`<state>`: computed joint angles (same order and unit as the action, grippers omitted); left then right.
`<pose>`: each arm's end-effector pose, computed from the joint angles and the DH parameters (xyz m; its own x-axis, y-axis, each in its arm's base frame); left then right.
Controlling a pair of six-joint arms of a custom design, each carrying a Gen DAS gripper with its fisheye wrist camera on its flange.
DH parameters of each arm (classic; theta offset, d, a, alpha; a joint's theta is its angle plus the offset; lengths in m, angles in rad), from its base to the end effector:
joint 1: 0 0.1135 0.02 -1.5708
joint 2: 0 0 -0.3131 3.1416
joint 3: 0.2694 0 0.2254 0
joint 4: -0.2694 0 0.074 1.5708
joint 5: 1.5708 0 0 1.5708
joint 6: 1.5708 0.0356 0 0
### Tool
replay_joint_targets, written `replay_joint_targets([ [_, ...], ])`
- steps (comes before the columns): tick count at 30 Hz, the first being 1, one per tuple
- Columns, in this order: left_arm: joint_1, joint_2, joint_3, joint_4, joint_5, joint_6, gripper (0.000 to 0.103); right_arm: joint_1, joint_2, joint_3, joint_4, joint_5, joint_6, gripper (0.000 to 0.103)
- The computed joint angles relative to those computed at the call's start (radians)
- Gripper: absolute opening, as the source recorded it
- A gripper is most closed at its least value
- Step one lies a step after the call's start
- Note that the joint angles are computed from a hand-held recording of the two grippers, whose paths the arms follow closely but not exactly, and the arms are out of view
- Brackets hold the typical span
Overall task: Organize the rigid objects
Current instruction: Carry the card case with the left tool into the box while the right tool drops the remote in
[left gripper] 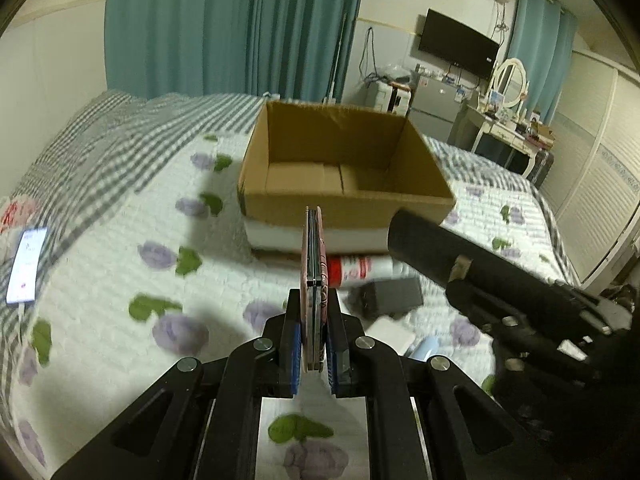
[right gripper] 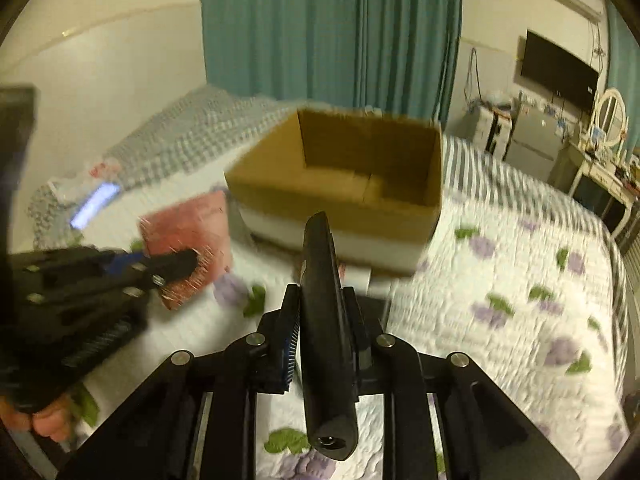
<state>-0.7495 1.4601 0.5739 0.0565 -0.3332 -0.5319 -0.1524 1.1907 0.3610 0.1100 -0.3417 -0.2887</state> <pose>0.1850 -0.1563 0.2149 -0.7100 0.0060 -0.7042 0.1417 0.9807 -0.1344 0.1754 -0.0149 0.2136 -0.5944 -0.1801 -0.7838 -0.2871 0.9579 -0.0024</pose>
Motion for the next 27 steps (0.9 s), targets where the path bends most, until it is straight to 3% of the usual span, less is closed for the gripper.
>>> replay_joint_targets([
  [7,0.139,0.054,0.196,-0.044,0.084,0.123,0.010,0.059,0.074,0.235,-0.040,0.018,0.042,0.019],
  [15,0.278,0.294,0.487,-0.080,0.189,0.268,0.010,0.065,0.442,0.482,0.060,0.066,0.101,0.019],
  [18,0.290,0.397,0.560,-0.080,0.186,0.309,0.010,0.057,0.567,0.565,0.074,0.085,0.108,0.019],
  [26,0.306,0.528,0.615,-0.084,0.232,0.339,0.011,0.008,0.682,0.631,0.094,-0.016,0.122,0.021],
  [27,0.307,0.521,0.602,-0.073,0.236,0.334,0.013,0.001,0.673,0.620,0.106,-0.028,0.126,0.031],
])
